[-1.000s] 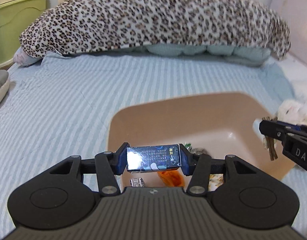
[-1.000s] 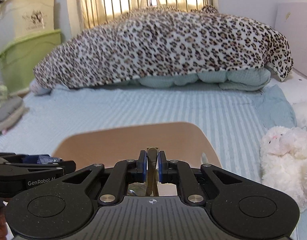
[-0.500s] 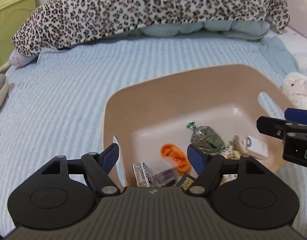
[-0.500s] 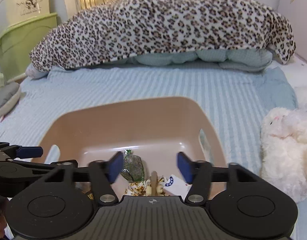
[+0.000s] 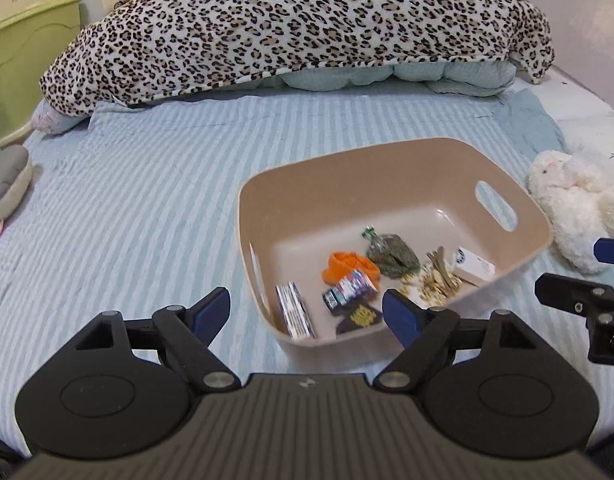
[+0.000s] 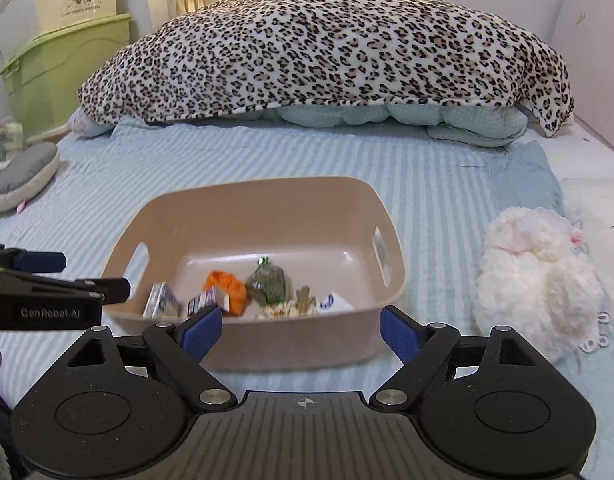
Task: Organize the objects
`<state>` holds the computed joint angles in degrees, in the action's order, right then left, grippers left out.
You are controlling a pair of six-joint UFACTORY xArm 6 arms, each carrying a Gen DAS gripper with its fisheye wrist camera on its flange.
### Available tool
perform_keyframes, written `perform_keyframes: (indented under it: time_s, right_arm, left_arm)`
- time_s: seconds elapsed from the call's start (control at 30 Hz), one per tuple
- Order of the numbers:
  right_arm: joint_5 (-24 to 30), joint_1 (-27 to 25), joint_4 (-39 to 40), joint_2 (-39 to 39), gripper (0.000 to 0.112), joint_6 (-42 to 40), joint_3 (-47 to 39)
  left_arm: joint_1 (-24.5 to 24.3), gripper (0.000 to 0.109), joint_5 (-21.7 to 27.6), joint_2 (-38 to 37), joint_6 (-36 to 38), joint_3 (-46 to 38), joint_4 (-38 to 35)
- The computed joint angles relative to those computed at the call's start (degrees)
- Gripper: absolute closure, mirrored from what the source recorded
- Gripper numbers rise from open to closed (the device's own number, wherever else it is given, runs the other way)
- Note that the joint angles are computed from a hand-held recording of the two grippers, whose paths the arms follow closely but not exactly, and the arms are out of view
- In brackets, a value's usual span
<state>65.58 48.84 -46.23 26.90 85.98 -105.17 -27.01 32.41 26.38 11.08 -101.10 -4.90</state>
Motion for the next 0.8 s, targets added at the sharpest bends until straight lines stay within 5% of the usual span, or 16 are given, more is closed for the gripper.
perform_keyframes:
  time_s: [0.17,0.8]
  right_arm:
    - [0.7,2.2,1.0,-1.8,0.025,1.7,2.1]
    - [3.4,7.6,2.2,-4.1,0.025,4.9,4.3]
  left_arm:
    - [0.6,0.025,-0.2,-5.3,3.4,7.1,-5.3]
    - [0.4,0.025,-3.5,-19.6,6.2,24.5,-7.4]
